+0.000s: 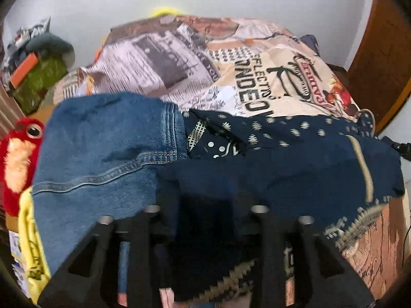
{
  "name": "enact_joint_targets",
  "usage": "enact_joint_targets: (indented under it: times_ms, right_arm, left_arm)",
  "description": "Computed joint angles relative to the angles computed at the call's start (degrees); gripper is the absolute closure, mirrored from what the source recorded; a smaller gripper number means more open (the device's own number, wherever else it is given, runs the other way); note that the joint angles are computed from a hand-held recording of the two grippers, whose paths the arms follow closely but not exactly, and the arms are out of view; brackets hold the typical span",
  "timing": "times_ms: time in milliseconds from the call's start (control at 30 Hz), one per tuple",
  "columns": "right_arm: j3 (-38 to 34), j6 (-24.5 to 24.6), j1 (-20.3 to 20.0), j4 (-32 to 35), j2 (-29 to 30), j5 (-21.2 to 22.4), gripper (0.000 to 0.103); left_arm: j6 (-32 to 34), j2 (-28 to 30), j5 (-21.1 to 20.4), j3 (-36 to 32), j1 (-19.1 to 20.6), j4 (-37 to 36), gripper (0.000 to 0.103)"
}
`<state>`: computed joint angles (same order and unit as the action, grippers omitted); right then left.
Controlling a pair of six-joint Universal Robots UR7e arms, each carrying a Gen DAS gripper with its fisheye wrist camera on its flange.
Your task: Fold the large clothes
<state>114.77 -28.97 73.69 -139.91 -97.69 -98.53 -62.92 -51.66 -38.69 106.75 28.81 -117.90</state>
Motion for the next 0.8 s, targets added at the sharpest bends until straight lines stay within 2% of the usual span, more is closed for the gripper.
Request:
enact_joint_targets:
  times_ms: [33,67,133,200,267,367,467,600,700,800]
  right_arm:
    - [1.53,-1.35,1.07,-2.51,-1.38,-1.95,0.086]
    - [3.28,-3.3,1.69,-4.8,-3.24,-2.67,0.085]
    - [5.25,-5.82,2.17,-6.13,-6.13,-2.01,0.082]
    - [7.1,-7.4,2.2,-6.11,-9.18,-0.45,0.073]
    - [8.74,-8.4,2.13,-3.88,-12.18,1.73,0.065]
    - [9.93,-8.9,2.79,0.66,-13.25,3.15,0.064]
    - [12.0,-9.79,4.35,0.8,-12.33,2.49,0.064]
    - [14.67,-10.64,6.8,-3.41,-8.48,-0.9,0.064]
    - [15.73,-9.37,8.15,-9.36,-4.0,-4.48,0.064]
    - [14.49,-7.26,8.83,-12.56,-0.32,-4.72,0.064]
  left_arm:
    - [-0.68,-0.56,0.56,0.69,-1.12,-0.46,0.044]
    - [-1.19,-1.22,1.48,1.79,-2.42,-1.66,0.04]
    - [-1.19,-1.57,1.79,2.38,-4.01,-2.31,0.04]
    - [0.15,-1.55,0.74,2.92,-5.12,-4.09,0.04]
    - [2.54,-1.02,-1.59,3.34,-5.89,-6.29,0.036]
    - [6.19,0.81,-7.09,4.21,-5.95,-11.79,0.033]
    - [7.09,3.33,-9.68,3.46,-5.54,-11.96,0.033]
    - [4.63,6.55,-7.18,0.54,-3.88,-8.21,0.033]
    - [6.35,7.7,-6.44,-1.0,-1.91,-9.9,0.032]
    - [9.54,8.87,-4.31,-3.76,-0.02,-10.76,0.031]
